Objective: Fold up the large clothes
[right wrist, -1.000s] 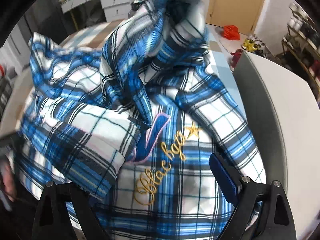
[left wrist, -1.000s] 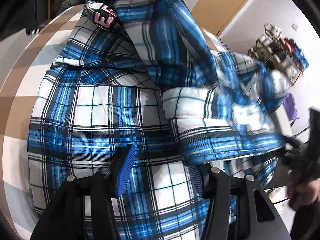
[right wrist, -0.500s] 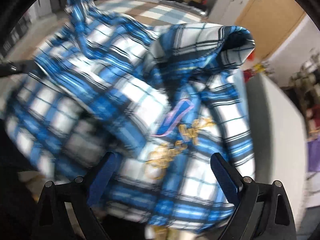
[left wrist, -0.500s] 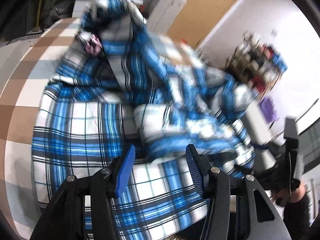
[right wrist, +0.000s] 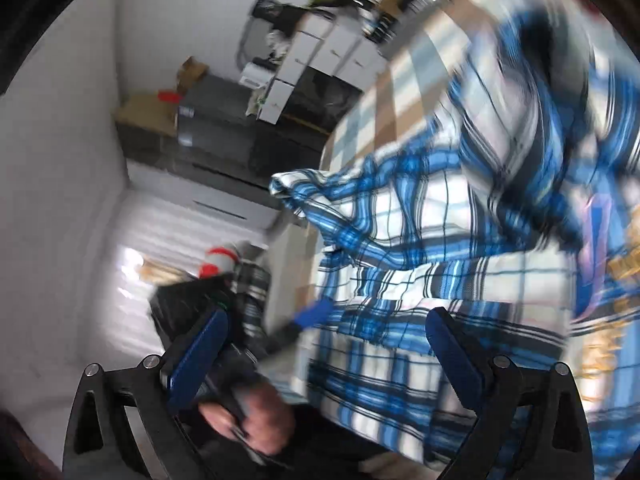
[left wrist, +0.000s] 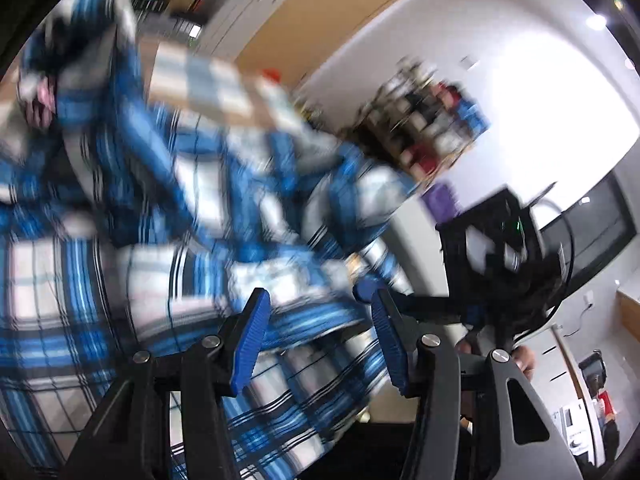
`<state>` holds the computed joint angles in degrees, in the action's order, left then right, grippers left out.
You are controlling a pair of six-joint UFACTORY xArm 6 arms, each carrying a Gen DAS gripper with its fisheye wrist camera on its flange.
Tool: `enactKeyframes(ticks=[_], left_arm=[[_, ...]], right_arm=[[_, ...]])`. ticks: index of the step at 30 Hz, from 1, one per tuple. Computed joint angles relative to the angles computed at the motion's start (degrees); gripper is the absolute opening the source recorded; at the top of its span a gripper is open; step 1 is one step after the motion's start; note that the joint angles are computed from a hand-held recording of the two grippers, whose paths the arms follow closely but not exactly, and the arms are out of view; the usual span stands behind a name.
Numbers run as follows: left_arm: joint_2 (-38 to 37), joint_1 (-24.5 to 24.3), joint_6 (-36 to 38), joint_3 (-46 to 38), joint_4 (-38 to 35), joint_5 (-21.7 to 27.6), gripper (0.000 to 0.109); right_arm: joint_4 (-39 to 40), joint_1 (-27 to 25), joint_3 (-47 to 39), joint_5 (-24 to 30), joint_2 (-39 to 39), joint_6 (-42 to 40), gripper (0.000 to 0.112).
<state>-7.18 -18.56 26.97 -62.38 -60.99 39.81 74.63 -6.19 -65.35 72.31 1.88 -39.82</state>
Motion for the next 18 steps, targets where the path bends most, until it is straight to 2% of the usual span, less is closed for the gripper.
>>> enactKeyframes(ticks=[3, 5, 8, 11, 14, 16, 18], left_arm=[[1.8, -0.5, -7.3, 0.4, 8.2, -0.4, 0.047], [2.2, -0.1, -11.5, 0.9, 12.1, 0.0, 0.047], [1.7, 0.8, -14.3, 2.2, 13.2, 0.5, 0.046], [-0.1, -0.2, -16.9, 3.5, 18.0, -0.6, 0.046], [0.3, -2.1, -19.9, 3.6, 21.7, -2.9, 0.046], [1.4, -3.0, -21.3, 3.1, 23.0, -4.2, 0.046], [2.2, -2.9, -21.4, 2.4, 24.0, -4.1, 0.047]], right_arm=[[2.3, -0.3, -1.2, -0.7, 5.2, 4.3, 0.101], [1.3, -0.4, -1.5, -3.2, 6.4, 6.4, 0.101], [-1.2, -1.3, -0.5, -5.0, 4.7, 7.6, 0.101], [-4.4, -1.4, -1.5, -9.0, 1.4, 7.0, 0.101], [-10.3, -0.1, -3.6, -16.4, -1.6, 6.4, 0.103], [-18.6, 2.1, -7.0, -22.9, -0.9, 10.3, 0.103], [-24.9, 3.0, -12.9, -22.9, 3.3, 15.6, 0.103]])
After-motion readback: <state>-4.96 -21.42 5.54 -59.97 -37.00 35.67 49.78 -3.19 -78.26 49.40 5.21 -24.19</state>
